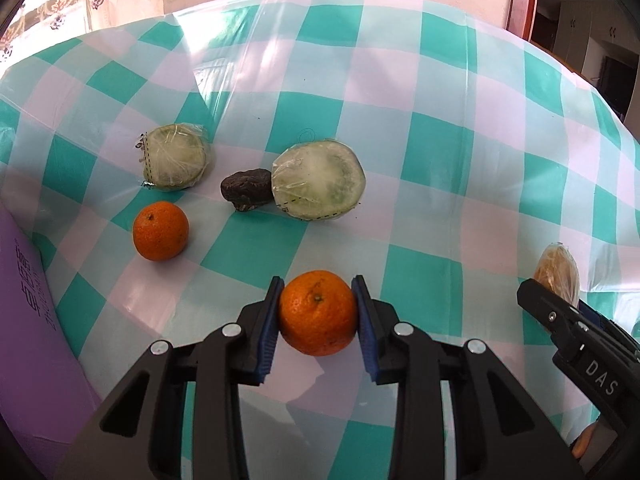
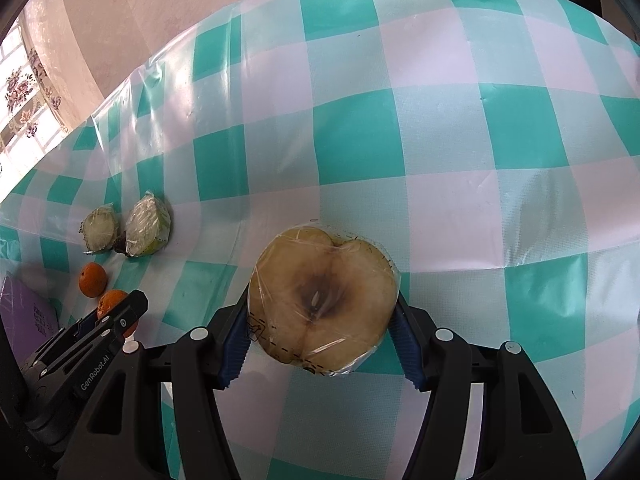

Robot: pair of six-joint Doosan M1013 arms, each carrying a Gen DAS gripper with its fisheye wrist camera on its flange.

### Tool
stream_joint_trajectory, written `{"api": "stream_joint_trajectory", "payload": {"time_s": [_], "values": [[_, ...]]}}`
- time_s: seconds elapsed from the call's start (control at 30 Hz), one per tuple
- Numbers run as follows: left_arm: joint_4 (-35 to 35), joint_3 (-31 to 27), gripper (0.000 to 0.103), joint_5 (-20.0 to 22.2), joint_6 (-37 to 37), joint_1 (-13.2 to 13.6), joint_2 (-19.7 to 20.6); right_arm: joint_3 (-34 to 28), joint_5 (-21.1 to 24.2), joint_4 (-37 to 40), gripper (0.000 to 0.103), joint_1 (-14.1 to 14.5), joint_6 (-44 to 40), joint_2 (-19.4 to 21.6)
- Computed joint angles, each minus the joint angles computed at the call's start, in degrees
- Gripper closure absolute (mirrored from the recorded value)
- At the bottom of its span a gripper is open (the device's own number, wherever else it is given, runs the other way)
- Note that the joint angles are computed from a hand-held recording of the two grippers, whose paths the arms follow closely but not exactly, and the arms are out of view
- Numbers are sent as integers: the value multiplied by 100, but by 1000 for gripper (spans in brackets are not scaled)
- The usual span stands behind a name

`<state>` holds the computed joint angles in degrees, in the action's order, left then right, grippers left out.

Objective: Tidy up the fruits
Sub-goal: 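Grasp the second wrapped pear half with the right tool while the left tool grasps a mandarin, then carry the mandarin in the left tool and pear half in the right tool over the purple box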

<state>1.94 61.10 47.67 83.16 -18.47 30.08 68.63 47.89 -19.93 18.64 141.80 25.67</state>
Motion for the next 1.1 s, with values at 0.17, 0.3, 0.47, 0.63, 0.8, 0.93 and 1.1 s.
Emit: {"api": "stream_joint_trajectory", "payload": {"time_s": [0.17, 0.3, 0.47, 0.63, 0.8, 0.93, 1.1], "values": [[-421, 418, 68, -123, 278, 96, -269, -43, 241, -177, 42, 68, 260, 2], [-688, 850, 68, -258, 599, 170, -547, 114, 355, -391, 42, 211, 647, -115], [-883, 1182, 68, -301, 911, 254, -762, 214, 551, -714, 42, 424, 912, -199], [-1112, 1341, 68, -251, 1297, 350, -884, 369, 682, -826, 42, 608, 1229, -324], [-1303, 1672, 68, -284, 1760, 407, -1116, 554, 946, -923, 42, 812, 1389, -469], [-1449, 1959, 68, -303, 2181, 436, -1336, 729, 1005, -936, 42, 961, 1377, -601], [-1563, 2219, 68, -303, 2635, 476, -1574, 992, 755, -1112, 42, 1132, 1625, -819]]}}
